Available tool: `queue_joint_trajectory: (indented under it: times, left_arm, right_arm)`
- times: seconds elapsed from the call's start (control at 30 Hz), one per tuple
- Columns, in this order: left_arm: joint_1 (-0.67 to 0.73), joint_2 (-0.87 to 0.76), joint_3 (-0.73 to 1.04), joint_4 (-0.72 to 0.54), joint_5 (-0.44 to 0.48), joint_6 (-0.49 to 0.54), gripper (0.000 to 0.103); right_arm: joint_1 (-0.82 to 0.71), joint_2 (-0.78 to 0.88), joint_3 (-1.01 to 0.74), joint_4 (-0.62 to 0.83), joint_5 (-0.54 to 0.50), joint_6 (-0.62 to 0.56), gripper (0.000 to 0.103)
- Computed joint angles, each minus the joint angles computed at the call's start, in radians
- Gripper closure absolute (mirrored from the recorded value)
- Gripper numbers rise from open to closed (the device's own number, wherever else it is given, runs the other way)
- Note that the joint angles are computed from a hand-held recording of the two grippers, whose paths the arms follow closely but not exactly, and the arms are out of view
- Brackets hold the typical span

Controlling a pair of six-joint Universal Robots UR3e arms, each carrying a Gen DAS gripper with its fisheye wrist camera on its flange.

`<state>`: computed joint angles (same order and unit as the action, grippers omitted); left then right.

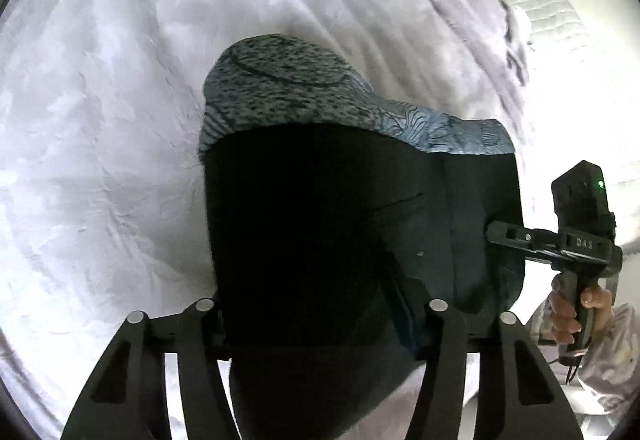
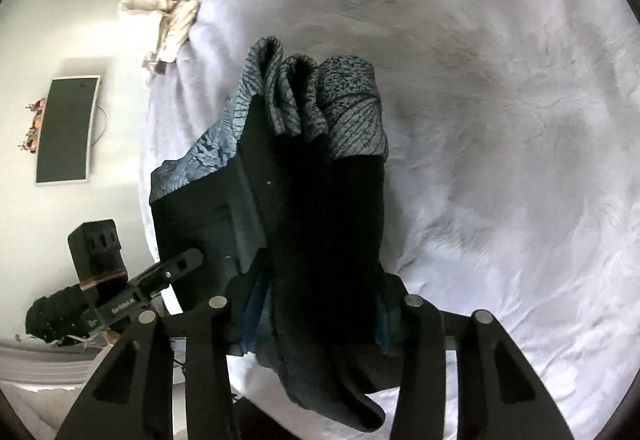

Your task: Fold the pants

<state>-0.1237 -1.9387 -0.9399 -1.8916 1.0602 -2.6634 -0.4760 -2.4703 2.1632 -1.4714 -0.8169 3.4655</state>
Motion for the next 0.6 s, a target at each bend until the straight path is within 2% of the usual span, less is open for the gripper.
queue_joint_trajectory:
  times: [0.07,0.13,0.27,0.37,0.43,0.47,0.5,0.53,0.6]
  left_arm:
    - [0.034,0.020,0.038,-0.058,0.003,0.036,0.044]
    - [0.087,0.039,0.078,-0.133,0.000,0.081,0.044]
    - [0.210,0.096,0.100,-0.240,0.024,0.187,0.044]
    - [0.316,0.154,0.073,-0.281,0.070,0.284,0.044]
    - [0.378,0.185,0.028,-0.278,0.096,0.316,0.044]
    - [0.393,0.198,-0.007,-0.255,0.110,0.317,0.043]
    - [0.417,0.227,-0.083,-0.187,0.146,0.318,0.036]
    - [0.423,0.265,-0.175,-0.085,0.179,0.303,0.032]
    - [0.406,0.325,-0.366,0.161,0.293,0.240,0.032]
  right_arm:
    - [0.035,0.005,-0.027,-0.018,0.014,0.058,0.056]
    - [0.124,0.036,-0.039,-0.119,0.005,0.172,0.056]
    - [0.426,0.206,-0.032,-0.545,-0.082,0.536,0.056]
    - [0.646,0.404,-0.061,-0.844,-0.185,0.743,0.056]
    - [0.758,0.531,-0.095,-0.983,-0.246,0.830,0.056]
    - [0.803,0.593,-0.109,-1.046,-0.270,0.867,0.056]
    - [0.838,0.653,-0.129,-1.092,-0.289,0.896,0.056]
    - [0.877,0.722,-0.162,-1.113,-0.315,0.910,0.056]
    - [0.915,0.818,-0.217,-1.102,-0.340,0.935,0.052]
